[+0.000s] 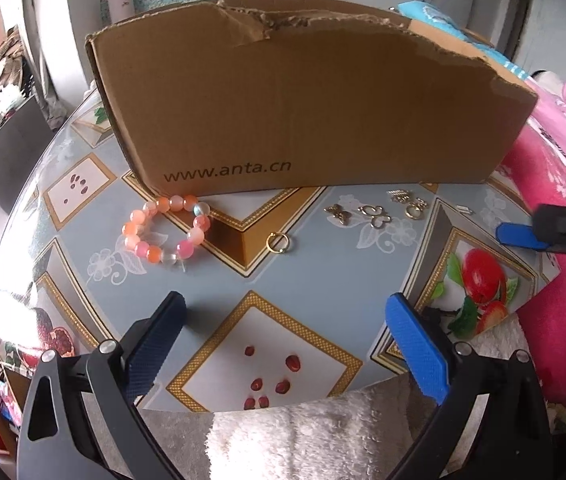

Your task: Organize jewelry

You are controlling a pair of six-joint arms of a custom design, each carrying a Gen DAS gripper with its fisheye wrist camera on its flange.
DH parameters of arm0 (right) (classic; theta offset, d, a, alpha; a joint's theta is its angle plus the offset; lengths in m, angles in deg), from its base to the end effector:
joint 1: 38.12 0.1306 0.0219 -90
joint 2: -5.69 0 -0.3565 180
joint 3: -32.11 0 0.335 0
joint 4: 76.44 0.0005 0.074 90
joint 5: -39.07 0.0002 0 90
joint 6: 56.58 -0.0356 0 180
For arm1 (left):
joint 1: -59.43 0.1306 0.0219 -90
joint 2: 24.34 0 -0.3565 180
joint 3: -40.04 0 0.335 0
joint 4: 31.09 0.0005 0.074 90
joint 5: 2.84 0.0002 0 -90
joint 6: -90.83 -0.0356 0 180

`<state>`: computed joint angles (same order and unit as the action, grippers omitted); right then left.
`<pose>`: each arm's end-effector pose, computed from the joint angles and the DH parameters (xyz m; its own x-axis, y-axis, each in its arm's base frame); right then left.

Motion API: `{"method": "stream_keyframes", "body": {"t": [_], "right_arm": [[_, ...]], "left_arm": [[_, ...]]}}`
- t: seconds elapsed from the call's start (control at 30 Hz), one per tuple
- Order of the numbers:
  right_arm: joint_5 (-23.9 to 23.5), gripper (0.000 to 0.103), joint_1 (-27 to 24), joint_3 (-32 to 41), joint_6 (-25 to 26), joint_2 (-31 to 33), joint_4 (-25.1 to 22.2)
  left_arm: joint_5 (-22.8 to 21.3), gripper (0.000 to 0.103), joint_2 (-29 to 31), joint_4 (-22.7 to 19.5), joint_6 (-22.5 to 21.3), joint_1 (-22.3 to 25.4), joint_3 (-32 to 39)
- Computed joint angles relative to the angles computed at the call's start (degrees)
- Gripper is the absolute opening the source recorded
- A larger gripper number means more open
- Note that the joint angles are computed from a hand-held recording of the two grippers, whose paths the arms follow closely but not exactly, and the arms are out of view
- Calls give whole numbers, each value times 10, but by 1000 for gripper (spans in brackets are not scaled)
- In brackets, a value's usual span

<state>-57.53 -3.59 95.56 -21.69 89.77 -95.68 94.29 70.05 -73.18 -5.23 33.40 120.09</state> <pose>0.3130 0.2198 0.2969 -0.8236 0.4224 -0.3786 0.0695 0.7376 0.6717 0.3879 -0.1949 0.3119 -0.6920 0.4546 -0.5608 0.5734 0.8181 -0.0445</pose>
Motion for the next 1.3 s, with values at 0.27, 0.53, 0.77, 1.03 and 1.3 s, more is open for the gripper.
{"method": "stream_keyframes", "body": {"t": [0.27,0.53,0.77,1.03,1.3], "right_arm": [[119,50,41,49,22,10,-99],[144,36,53,102,36,54,-137],[145,36,47,113,40,57,-151],[130,36,42,116,27,71,-141],[116,36,32,102,24,61,-130]], "left_arm": [[37,88,-30,43,-32,32,-40],[73,55,-33,51,-44,47,-31],[56,29,-5,27,-74,38,0],[106,29,34,-14,-55,41,48],[189,29,48,-58,-8,47,70]]}}
